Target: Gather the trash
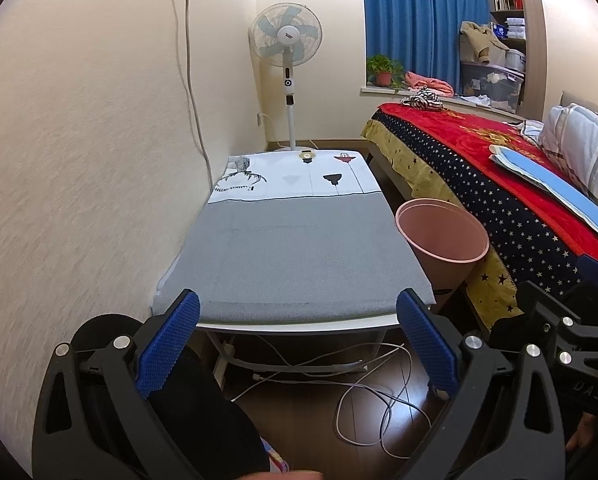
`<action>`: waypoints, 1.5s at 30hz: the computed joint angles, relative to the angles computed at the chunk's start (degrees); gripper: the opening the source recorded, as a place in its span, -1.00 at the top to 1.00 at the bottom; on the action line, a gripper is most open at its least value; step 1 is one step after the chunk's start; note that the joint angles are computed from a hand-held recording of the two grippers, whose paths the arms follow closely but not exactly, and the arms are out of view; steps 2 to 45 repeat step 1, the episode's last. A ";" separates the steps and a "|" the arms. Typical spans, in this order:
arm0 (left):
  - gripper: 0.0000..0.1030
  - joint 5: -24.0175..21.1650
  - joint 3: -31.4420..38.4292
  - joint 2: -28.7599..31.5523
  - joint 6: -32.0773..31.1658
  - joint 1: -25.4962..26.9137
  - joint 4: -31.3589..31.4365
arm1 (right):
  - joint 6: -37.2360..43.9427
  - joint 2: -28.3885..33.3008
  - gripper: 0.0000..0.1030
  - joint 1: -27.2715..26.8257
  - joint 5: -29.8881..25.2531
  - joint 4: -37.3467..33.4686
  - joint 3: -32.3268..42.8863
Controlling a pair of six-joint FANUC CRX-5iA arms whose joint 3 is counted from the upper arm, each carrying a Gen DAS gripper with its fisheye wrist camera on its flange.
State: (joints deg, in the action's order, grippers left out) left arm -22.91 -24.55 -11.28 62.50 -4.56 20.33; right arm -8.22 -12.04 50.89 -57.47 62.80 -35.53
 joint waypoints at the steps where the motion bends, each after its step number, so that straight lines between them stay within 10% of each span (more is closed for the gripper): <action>1: -0.86 -0.04 0.02 0.03 0.10 0.04 -0.04 | 0.00 0.00 -0.90 0.00 0.00 0.00 0.00; 45: -0.86 -0.04 0.02 0.03 0.10 0.04 -0.04 | 0.00 0.00 -0.90 0.00 0.00 0.00 0.00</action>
